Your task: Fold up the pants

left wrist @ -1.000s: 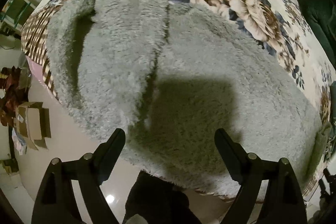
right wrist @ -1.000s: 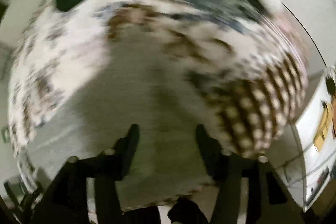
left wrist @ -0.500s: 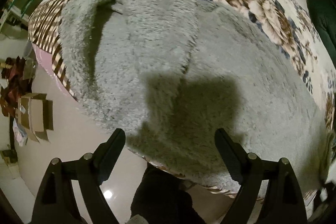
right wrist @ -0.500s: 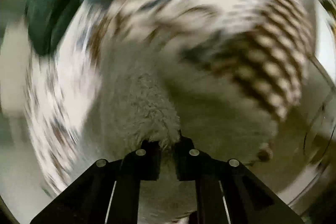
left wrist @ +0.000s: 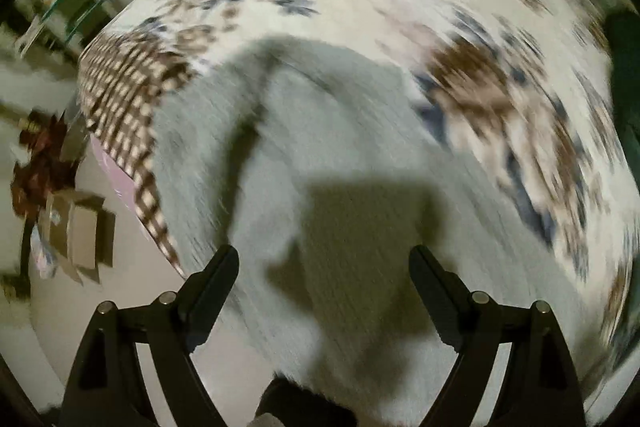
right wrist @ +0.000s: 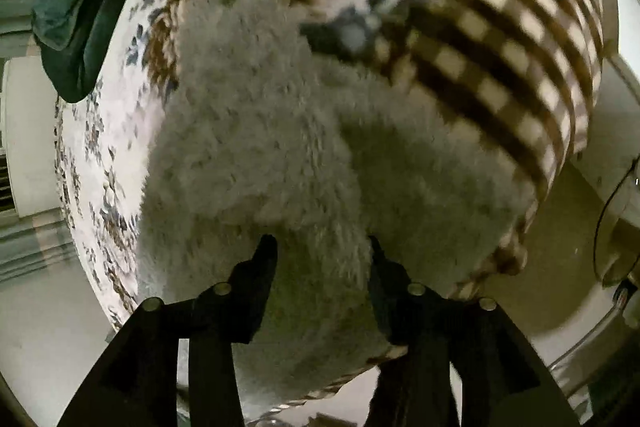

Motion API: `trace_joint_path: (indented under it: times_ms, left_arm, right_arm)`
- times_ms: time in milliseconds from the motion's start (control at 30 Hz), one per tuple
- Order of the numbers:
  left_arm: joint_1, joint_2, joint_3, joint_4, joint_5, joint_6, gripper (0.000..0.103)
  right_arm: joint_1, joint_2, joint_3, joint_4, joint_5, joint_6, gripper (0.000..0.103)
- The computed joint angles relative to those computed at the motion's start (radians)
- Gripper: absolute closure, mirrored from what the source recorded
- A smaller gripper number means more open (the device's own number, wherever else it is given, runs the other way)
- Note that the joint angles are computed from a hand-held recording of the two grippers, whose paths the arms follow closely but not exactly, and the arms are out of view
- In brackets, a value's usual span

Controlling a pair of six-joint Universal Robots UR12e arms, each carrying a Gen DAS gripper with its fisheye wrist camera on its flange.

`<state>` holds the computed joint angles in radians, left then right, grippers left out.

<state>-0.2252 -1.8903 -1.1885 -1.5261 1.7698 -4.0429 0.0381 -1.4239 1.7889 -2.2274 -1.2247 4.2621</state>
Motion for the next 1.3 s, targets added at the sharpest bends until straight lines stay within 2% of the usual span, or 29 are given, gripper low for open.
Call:
trace_joint_path:
  times_ms: [67,167,200,367,400,467,533,567,600,633,667,700,733,767,900,967,1067,1167,1267,1300]
  left_arm:
    - [0.037,0.017,-0.021,-0.015,0.021,-0.054,0.016]
    - [0.080,0.056,-0.078,0.064,-0.036,-0.116,0.016]
    - [0.087,0.053,-0.076,0.076,-0.059,-0.103,0.016]
    - [0.064,-0.066,0.077,0.014,-0.106,0.058,0.016]
    - [0.058,-0.110,0.128,-0.022,-0.124,0.094,0.016]
    - [0.048,-0.171,0.197,-0.067,-0.127,0.141,0.016]
    - [0.034,-0.253,0.294,-0.156,-0.103,0.219,0.017]
    - [0.030,-0.273,0.317,-0.179,-0.091,0.242,0.019]
    - [0.025,-0.291,0.336,-0.201,-0.071,0.267,0.043]
    - [0.024,-0.291,0.331,-0.196,-0.060,0.277,0.078]
    - [0.026,-0.279,0.311,-0.180,-0.055,0.277,0.089]
    - [0.034,-0.247,0.262,-0.124,-0.070,0.265,0.090]
    - [0.045,-0.199,0.193,-0.042,-0.090,0.248,0.091]
    - [0.055,-0.155,0.132,0.025,-0.094,0.235,0.091]
    - [0.095,-0.012,-0.037,0.137,-0.099,0.169,0.092]
    - [0.124,0.053,-0.111,0.151,-0.094,0.122,0.092]
    - [0.168,0.141,-0.215,0.138,-0.119,0.009,0.091]
    - [0.194,0.195,-0.293,0.162,-0.167,-0.057,0.091]
    - [0.216,0.262,-0.399,0.323,-0.263,-0.152,0.089]
    - [0.224,0.283,-0.436,0.384,-0.301,-0.185,0.083]
  right_arm:
    - [0.011,-0.002,-0.005,0.031,-0.012,-0.006,0.056]
    - [0.025,-0.003,-0.010,0.056,-0.033,-0.025,0.052]
    - [0.030,-0.002,-0.013,0.064,-0.044,-0.025,0.052]
    - [0.041,0.009,-0.027,0.092,-0.085,-0.007,0.049]
    - [0.045,0.017,-0.035,0.094,-0.095,0.002,0.048]
    - [0.052,0.026,-0.046,0.099,-0.117,0.017,0.048]
    - [0.055,0.031,-0.055,0.104,-0.137,0.028,0.048]
    - [0.057,0.038,-0.062,0.107,-0.146,0.033,0.048]
    - [0.058,0.039,-0.064,0.107,-0.153,0.037,0.048]
    - [0.059,0.040,-0.065,0.100,-0.162,0.042,0.049]
    - [0.064,0.039,-0.064,0.086,-0.188,0.050,0.055]
    - [0.066,0.041,-0.069,0.079,-0.204,0.048,0.076]
    - [0.067,0.040,-0.072,0.082,-0.217,0.039,0.091]
    - [0.070,0.038,-0.075,0.083,-0.230,0.034,0.092]
    - [0.081,0.021,-0.073,0.054,-0.261,0.025,0.095]
    - [0.088,0.014,-0.076,0.040,-0.272,0.029,0.095]
    - [0.090,0.010,-0.078,0.040,-0.266,0.037,0.095]
    - [0.083,0.015,-0.078,0.067,-0.232,0.047,0.095]
    - [0.070,0.019,-0.061,0.056,-0.156,0.065,0.090]
    - [0.068,0.022,-0.058,0.054,-0.136,0.067,0.084]
